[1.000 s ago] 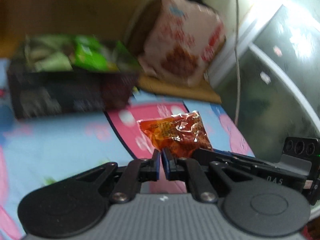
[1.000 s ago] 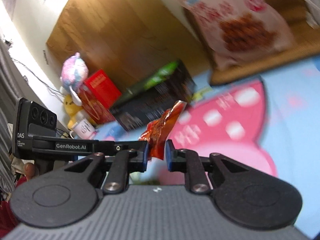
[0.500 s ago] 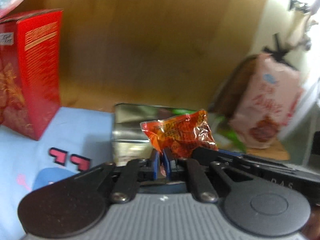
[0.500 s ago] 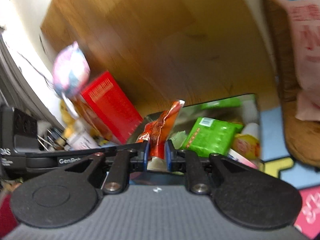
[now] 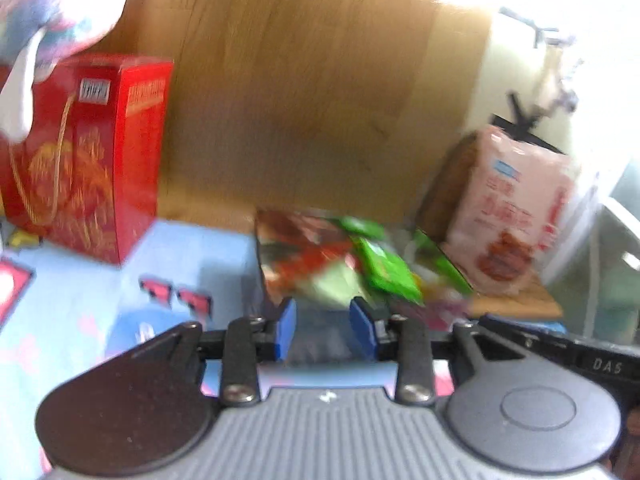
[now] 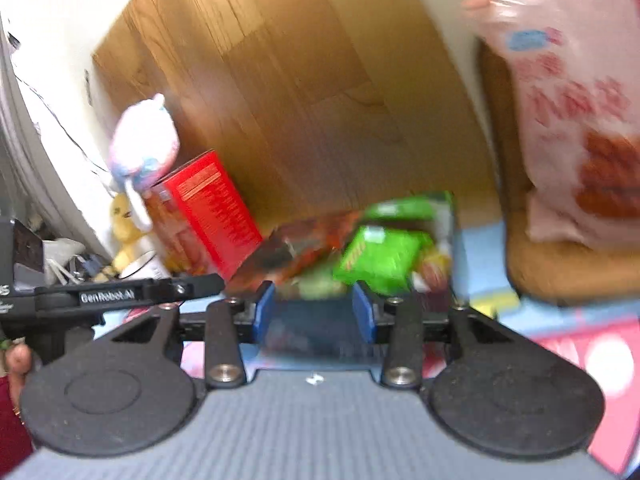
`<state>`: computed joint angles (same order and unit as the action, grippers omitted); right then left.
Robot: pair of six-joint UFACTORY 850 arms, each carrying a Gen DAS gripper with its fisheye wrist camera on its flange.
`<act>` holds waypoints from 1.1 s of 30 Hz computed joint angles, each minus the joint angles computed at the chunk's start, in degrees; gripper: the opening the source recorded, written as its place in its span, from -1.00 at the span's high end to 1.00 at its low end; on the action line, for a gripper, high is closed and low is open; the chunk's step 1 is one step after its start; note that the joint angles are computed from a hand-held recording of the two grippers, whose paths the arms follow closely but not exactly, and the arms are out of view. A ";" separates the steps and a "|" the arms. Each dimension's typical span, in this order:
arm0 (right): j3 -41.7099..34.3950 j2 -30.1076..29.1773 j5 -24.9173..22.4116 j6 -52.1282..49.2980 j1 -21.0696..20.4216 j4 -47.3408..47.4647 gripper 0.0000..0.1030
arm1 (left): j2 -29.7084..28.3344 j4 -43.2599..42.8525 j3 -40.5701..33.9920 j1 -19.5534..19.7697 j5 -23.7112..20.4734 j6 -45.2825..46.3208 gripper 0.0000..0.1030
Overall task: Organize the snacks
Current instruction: 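Reach the left gripper to the clear green pickle bag and grasp it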
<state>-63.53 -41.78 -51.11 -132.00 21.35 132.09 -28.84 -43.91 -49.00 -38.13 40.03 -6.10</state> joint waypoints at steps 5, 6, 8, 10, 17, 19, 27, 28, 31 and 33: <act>12.01 2.97 -3.99 -3.91 -3.86 -1.63 0.10 | -0.41 12.98 3.40 -4.50 0.00 -11.55 0.39; 13.79 3.27 -3.98 -5.03 -4.19 -1.17 0.10 | -1.01 15.85 3.19 -5.26 -0.56 -13.49 0.39; 16.37 3.79 -2.74 -6.34 -4.35 0.01 0.10 | -2.54 22.59 2.39 -6.44 -1.98 -18.48 0.39; 17.44 3.11 -3.49 -5.37 -4.64 -1.04 0.12 | -4.24 25.17 1.36 -7.73 -3.03 -21.30 0.39; 16.80 -0.01 -9.57 4.44 -3.43 -8.42 0.52 | -4.99 25.45 5.07 -9.33 0.46 -29.92 0.45; 16.70 -0.78 -11.40 5.80 -2.77 -9.48 0.52 | -4.09 24.41 7.53 -9.32 2.55 -31.08 0.45; 15.09 -3.51 -19.17 13.64 -0.53 -16.53 0.48 | -2.28 22.79 15.93 -9.65 12.26 -39.14 0.43; 14.60 -3.94 -20.11 14.89 -0.31 -17.36 0.48 | -2.34 24.10 16.70 -9.11 13.87 -41.23 0.42; 13.45 -4.67 -21.89 17.76 0.20 -19.59 0.48 | -2.77 25.21 18.11 -8.48 17.15 -44.06 0.42; 13.67 -3.99 -20.25 17.39 0.71 -19.57 0.47 | -2.77 24.38 18.44 -8.67 17.71 -43.58 0.41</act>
<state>-49.86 -45.77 -71.35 -114.61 22.06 112.52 -31.61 -19.53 -30.55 -46.80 57.74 -49.69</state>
